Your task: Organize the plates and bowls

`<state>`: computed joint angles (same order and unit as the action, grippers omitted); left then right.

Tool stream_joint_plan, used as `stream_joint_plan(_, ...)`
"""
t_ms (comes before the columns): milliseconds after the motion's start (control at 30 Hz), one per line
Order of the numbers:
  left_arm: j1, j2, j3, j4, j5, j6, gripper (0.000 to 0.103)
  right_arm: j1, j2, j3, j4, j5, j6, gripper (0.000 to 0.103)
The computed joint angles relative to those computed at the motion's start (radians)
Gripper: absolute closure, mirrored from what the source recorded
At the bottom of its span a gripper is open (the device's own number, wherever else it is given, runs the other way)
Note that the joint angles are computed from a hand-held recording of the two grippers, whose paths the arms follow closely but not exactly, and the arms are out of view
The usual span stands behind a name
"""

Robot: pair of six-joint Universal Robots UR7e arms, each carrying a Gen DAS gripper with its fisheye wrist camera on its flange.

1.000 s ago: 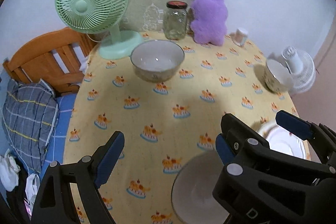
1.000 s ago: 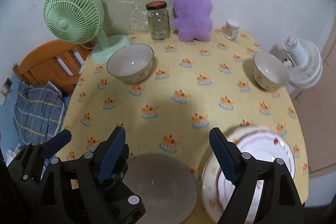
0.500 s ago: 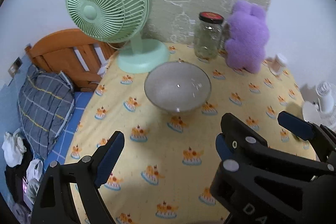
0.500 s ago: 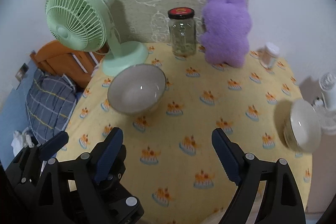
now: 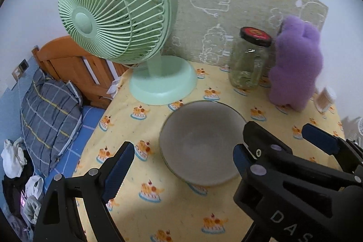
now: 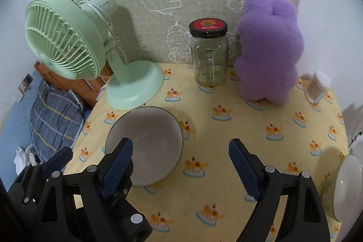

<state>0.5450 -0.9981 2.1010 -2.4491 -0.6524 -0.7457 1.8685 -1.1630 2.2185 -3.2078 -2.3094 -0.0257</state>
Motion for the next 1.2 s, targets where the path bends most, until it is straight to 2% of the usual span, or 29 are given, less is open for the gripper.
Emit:
stream_joint_plan(167,0.045,0.045,-0.020,-0.037,0.029,0.020,0.014,-0.031,0.060,-0.029,-0.052,0.013,-0.029,0.014)
stream_joint_plan(233,0.066,0.060,-0.021,-0.080,0.020,0.038,0.020,-0.044,0.090,-0.042,-0.087,0.014,-0.049,0.015)
stream_joint_plan(400,0.109,0.087,-0.035,-0.119,-0.002,0.058,0.024,-0.067,0.146,-0.081,-0.096,0.032,-0.079,0.027)
stream_joint_plan(467,0.124,0.097,-0.041,-0.137,-0.015,0.091,0.034,-0.075,0.159,-0.090,-0.088,0.036,-0.080,0.037)
stream_joint_plan(533,0.131,0.103,-0.044,-0.144,-0.020,0.109,0.053,-0.082,0.168,-0.102,-0.058,0.030,-0.062,0.048)
stream_joint_plan(633,0.138,0.109,-0.050,-0.123,-0.025,0.091,0.061,-0.092,0.179,-0.113,-0.033,0.026,-0.047,0.070)
stream_joint_plan(700,0.144,0.111,-0.056,-0.114,-0.040,0.096,0.067,-0.096,0.187,-0.120,-0.013,0.020,-0.037,0.072)
stream_joint_plan(933,0.131,0.104,-0.062,-0.058,-0.051,0.059,0.068,-0.111,0.156,-0.105,0.034,0.047,0.020,0.073)
stream_joint_plan(1200,0.105,0.089,-0.050,-0.001,-0.112,0.015,0.068,-0.098,0.094,-0.061,0.114,0.020,0.110,0.073)
